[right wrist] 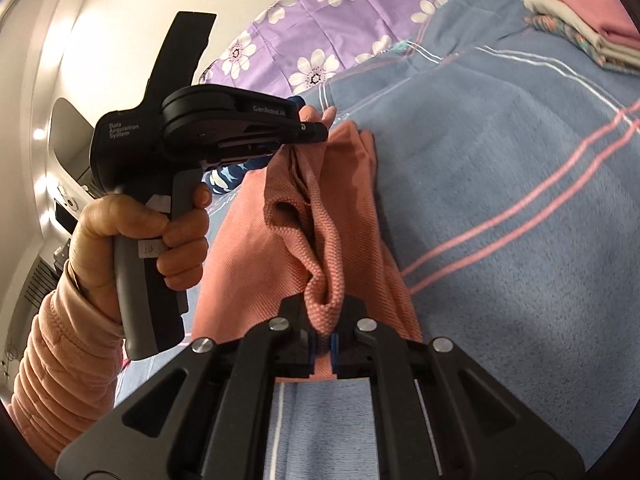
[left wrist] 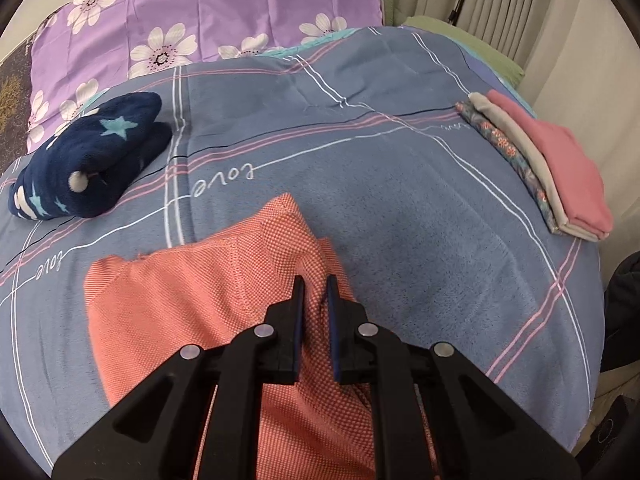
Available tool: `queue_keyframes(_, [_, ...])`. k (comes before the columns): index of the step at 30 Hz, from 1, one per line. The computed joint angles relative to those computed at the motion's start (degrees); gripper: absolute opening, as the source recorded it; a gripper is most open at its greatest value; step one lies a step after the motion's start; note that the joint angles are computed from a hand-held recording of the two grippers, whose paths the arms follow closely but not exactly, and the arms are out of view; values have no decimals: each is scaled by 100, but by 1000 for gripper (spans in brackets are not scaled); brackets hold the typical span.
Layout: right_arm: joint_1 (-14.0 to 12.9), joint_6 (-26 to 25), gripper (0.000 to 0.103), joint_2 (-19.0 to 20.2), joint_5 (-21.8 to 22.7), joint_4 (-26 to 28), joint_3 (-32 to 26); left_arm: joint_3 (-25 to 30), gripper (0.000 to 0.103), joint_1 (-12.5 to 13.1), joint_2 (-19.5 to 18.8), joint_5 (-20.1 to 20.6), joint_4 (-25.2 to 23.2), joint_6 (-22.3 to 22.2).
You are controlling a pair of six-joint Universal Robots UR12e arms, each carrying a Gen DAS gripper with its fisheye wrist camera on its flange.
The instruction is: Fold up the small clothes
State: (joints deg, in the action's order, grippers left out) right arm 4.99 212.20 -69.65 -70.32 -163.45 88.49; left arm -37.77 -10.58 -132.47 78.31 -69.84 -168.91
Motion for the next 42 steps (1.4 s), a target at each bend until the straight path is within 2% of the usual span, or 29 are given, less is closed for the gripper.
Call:
queue_keyframes(8, [16,-10,5,-37,-59,35,118,-54,11,-90,-29,162,59,136])
queue_keyframes(9, [12,1,5,-34,-40,58,116,-92,15,-90,-18,135,91,158])
queue_keyframes(12, [-16,60,6,-36,61,126,130,-172,35,-55,25,-108,128,109])
queue_keyframes(15, [-63,188,7,-32,241,80,167,-438,43,-30,207,-169,427,116])
queue_keyframes(18, [-87,242,7,-59,341,29,229,-1016,55,44,594,-215,910,460])
queue_keyframes(24, [-94,251,7,-55,363,64,218,-2755,67,319,1684,-105,2154,1149])
queue_keyframes(27, [-97,272,8,-44,371,81,207,-3653,69,478,2227,7,2610,1469])
queue_keyframes(31, [-102,341,7,-44,380,1,217,-4295,69,630,2647,-153,2381,1745])
queue_keyframes(36, [-68,278,7,-73,188,-367,290,-4633,69,537,2755,183,2633,1977])
queue_keyframes(42, [-45,286,7,-63,83,-341,277,-4543,69,360,2565,646,3002,1553])
